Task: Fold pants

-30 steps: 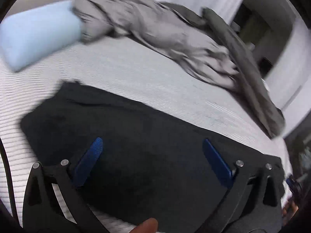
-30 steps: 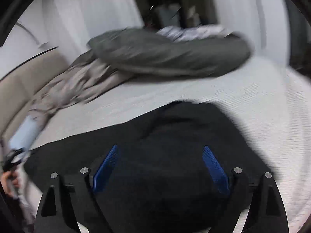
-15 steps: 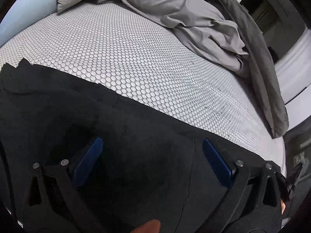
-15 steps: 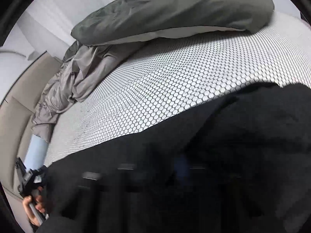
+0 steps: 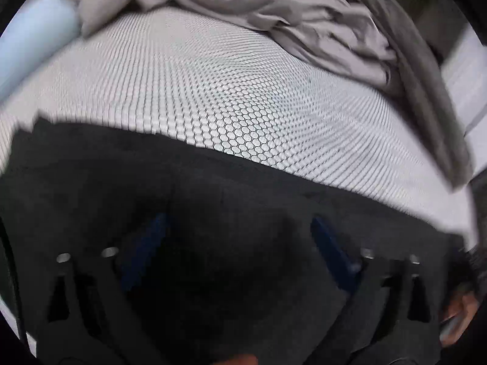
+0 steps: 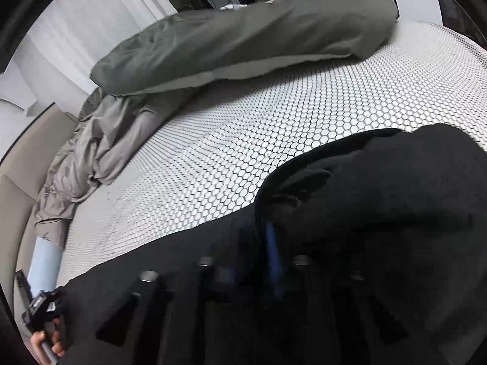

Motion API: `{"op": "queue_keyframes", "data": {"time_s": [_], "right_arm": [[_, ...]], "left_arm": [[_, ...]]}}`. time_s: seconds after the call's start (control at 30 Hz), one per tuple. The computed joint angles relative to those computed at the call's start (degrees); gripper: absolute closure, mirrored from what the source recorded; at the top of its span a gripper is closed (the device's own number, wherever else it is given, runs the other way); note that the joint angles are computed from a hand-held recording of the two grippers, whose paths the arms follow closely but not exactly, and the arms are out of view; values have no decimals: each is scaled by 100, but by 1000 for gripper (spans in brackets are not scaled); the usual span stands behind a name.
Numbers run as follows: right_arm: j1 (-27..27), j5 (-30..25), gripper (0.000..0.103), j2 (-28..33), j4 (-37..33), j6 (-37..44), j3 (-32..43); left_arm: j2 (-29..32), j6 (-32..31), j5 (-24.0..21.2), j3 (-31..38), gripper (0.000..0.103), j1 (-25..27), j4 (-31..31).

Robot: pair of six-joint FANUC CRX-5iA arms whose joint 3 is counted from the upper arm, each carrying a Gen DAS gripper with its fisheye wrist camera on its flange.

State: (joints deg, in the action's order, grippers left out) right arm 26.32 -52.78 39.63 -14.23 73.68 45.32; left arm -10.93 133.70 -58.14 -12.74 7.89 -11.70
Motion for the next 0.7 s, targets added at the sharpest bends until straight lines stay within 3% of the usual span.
{"op": "queue_keyframes", "data": {"time_s": [0.07,0.13,0.33,0.43,0.57,0.7], "right_arm": [[-58,168,59,-253,-132,108,-333],[-83,200,57,-462,-167,241,-594],[-14,210,57,-897,80,712,-1115],[-78,196,57,-1056,-59,989,-1254],[-83,189,56,-1110,-110,1157,-1259],[-193,57,56,-1047,-436,1333,-1099]], "left_arm": [[189,-322,-334,311,25,-332,-436],[195,-808,-270,354,25,-517,-517],[395,-2960,31,431,25,-525,127],[787,-3985,-161,701,25,-406,526],[1352,-4770,-666,1229,25,-358,600],[1645,-5281,-771,1393,24,-202,928]]}}
